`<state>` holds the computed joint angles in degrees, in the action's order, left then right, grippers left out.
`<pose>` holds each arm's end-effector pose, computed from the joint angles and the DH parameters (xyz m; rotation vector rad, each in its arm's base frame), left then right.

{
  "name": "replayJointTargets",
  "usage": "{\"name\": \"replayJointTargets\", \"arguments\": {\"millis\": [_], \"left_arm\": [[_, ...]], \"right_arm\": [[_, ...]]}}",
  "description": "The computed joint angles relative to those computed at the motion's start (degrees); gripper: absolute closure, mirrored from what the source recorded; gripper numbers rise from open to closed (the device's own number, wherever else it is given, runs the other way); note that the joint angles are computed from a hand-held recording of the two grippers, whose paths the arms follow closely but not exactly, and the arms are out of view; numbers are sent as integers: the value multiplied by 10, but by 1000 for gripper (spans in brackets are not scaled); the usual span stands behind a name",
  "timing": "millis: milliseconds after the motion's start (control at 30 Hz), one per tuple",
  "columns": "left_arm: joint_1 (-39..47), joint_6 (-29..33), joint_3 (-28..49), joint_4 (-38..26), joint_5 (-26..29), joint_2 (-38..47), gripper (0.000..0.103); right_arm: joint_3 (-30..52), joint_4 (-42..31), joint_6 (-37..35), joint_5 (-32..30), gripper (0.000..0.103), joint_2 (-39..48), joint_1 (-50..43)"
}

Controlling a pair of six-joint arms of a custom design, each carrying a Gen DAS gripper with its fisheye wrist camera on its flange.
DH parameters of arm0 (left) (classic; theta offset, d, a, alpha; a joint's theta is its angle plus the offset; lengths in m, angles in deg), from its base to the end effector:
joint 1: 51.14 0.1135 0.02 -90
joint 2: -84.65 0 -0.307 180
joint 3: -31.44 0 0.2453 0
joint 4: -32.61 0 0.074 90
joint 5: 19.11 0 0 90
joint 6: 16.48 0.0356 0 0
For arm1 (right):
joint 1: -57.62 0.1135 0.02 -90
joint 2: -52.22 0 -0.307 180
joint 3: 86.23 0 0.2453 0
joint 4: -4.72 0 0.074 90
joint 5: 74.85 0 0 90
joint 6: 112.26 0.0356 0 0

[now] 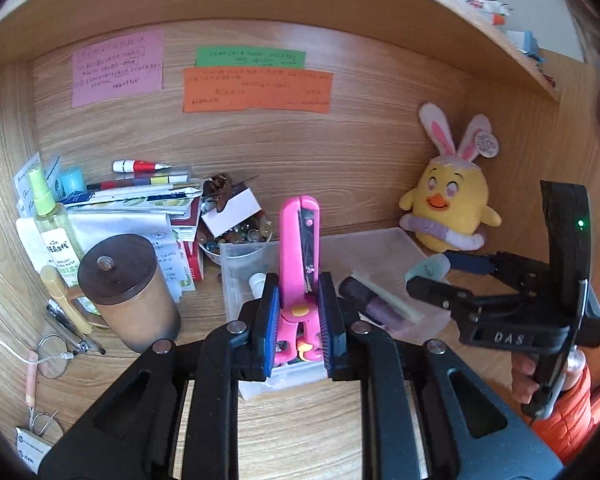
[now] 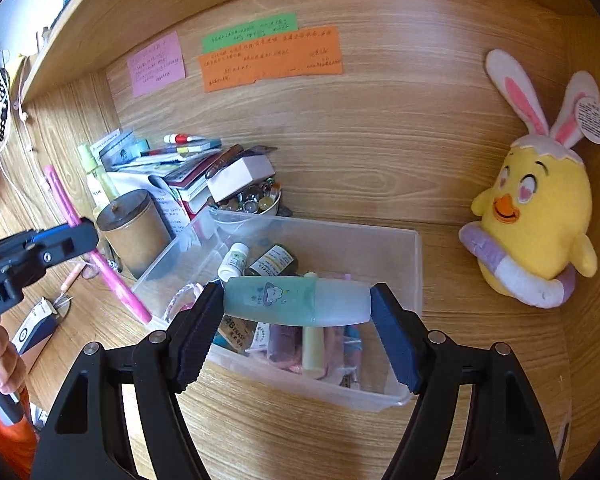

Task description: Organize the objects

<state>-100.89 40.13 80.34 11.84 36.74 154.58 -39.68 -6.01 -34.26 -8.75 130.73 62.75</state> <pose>0.1579 -0.1556 0.2449 0.0134 2.1585 -0.1433 0.2430 0.0363 0.2123 -0.5446 2.2071 0.4188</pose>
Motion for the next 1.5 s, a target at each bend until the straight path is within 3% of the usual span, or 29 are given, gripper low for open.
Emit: {"name": "replayJointTargets", "arguments": {"millis": [400, 533, 733, 967, 1233, 1367, 1500], "left_arm": [[123, 16, -4, 76, 141, 106, 85], [122, 7, -8, 80, 145, 110, 85], [100, 11, -9, 72, 136, 89, 85], [55, -7, -23, 61, 97, 58, 64], [-19, -54, -48, 50, 24, 28, 41], [-74, -86, -49, 36, -42, 36, 21], [-109, -112, -52, 30, -78, 47, 13]], "right_arm": [[15, 61, 8, 98, 31, 110, 100], [17, 62, 3, 123, 31, 117, 113], [15, 35, -8, 101, 31, 91, 99], [-11, 12, -23, 74, 26, 17, 68], [-34, -44, -50, -6, 19, -71, -9], [-47, -63, -65, -40, 12, -96, -52], [-65, -68, -79, -60, 6, -118, -89]]}}
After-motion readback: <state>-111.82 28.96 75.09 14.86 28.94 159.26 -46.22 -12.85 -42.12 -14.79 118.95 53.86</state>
